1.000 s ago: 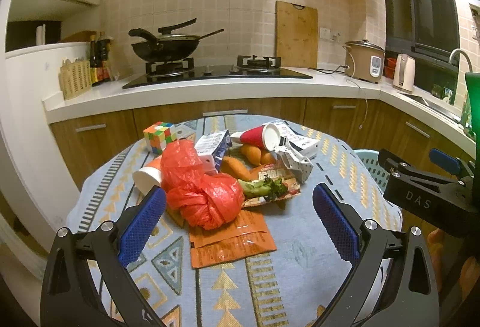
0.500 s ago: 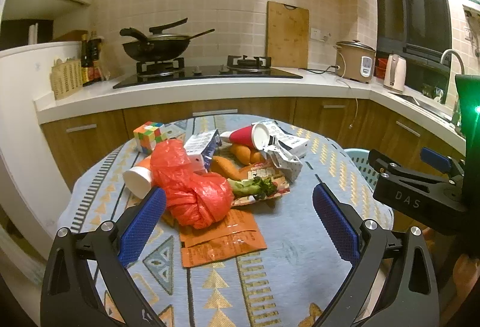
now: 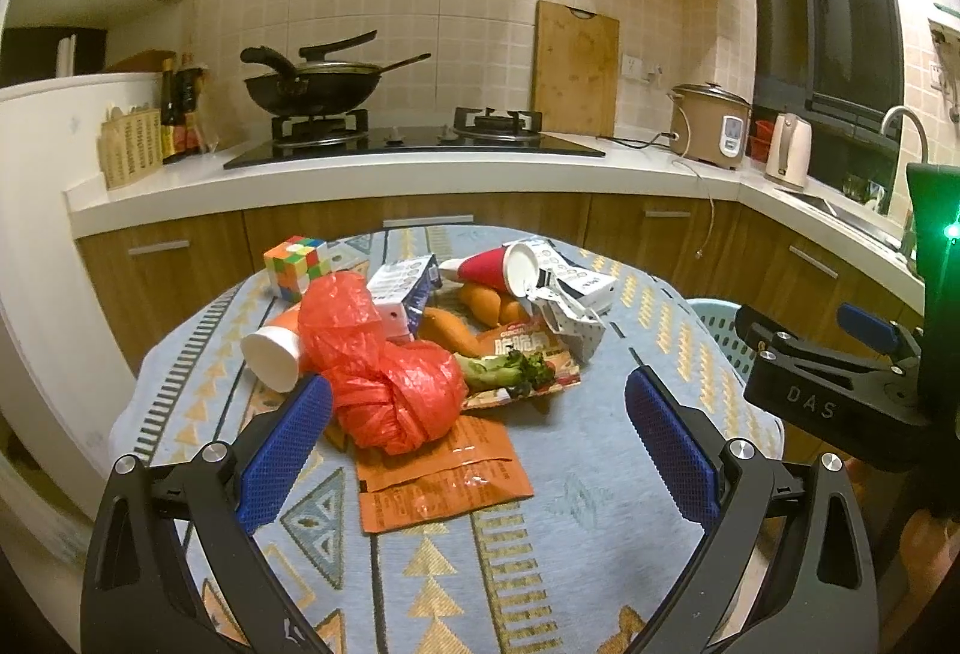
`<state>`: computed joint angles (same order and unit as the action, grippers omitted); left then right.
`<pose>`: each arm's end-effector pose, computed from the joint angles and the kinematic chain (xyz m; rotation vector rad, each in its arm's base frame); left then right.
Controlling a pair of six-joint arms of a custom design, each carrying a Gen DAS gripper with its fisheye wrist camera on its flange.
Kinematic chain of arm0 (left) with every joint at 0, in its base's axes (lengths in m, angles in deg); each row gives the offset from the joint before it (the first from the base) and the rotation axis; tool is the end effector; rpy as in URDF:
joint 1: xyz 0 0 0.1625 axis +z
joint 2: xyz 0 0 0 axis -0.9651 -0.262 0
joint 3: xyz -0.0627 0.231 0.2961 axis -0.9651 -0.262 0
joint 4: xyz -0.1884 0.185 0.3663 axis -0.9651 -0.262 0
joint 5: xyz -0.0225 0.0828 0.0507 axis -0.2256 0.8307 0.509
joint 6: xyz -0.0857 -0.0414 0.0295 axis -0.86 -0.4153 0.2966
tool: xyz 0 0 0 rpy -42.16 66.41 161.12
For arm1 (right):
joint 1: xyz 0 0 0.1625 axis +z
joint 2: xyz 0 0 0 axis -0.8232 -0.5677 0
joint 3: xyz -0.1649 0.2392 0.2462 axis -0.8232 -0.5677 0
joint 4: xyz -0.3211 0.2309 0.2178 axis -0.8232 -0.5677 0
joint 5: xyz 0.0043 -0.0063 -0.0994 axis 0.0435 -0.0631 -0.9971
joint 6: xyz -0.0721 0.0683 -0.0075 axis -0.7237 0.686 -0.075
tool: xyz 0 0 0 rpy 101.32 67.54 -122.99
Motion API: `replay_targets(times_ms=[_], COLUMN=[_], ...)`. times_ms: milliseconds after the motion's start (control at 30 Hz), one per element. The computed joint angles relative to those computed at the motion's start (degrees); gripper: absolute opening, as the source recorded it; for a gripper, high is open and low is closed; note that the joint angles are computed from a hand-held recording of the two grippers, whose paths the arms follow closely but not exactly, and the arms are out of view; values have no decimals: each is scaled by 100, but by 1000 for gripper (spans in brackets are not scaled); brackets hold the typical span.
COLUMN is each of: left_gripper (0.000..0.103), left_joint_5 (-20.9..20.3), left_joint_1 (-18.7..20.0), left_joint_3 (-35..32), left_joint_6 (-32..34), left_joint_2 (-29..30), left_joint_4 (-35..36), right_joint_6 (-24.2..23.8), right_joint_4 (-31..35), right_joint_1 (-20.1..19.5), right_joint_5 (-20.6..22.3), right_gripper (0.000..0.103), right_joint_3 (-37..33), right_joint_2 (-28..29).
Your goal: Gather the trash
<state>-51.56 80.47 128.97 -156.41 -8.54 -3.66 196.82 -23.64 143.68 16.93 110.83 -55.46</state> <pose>-0.3247 -0.2516 0.0060 -0.0128 1.8076 -1.4018 0.1132 -0.3777 0.2197 0.9870 -2.2303 1.0569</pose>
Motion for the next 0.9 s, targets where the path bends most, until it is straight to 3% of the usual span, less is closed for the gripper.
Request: replay_targets(times_ms=[467,667,767,833,900], left_gripper=[94,93,92,92,91], left_joint_5=[-177,-422,-422,-296,-184], left_joint_1=[-120,-204,-116,69,265], left_joint_3=[319,560,743,905,982], left_joint_6=[-377,-669,-708,-329,-42], left_joint_2=[-361,-701,-1088,-1444,-1631], left_joint_4=[99,264,273,-7,-216], right_joint_6=[-35,-72,-93,-67,8], right_joint_4=[-125,-88,69,208,382], right_joint_1=[164,295,414,463,506], right_joint_5=[170,174,240,210,179], right_gripper=[95,79,62,53,52], right_joint_3=[-73,-231,-483,-677,-964], right_joint_2=[242,525,887,1131,1453])
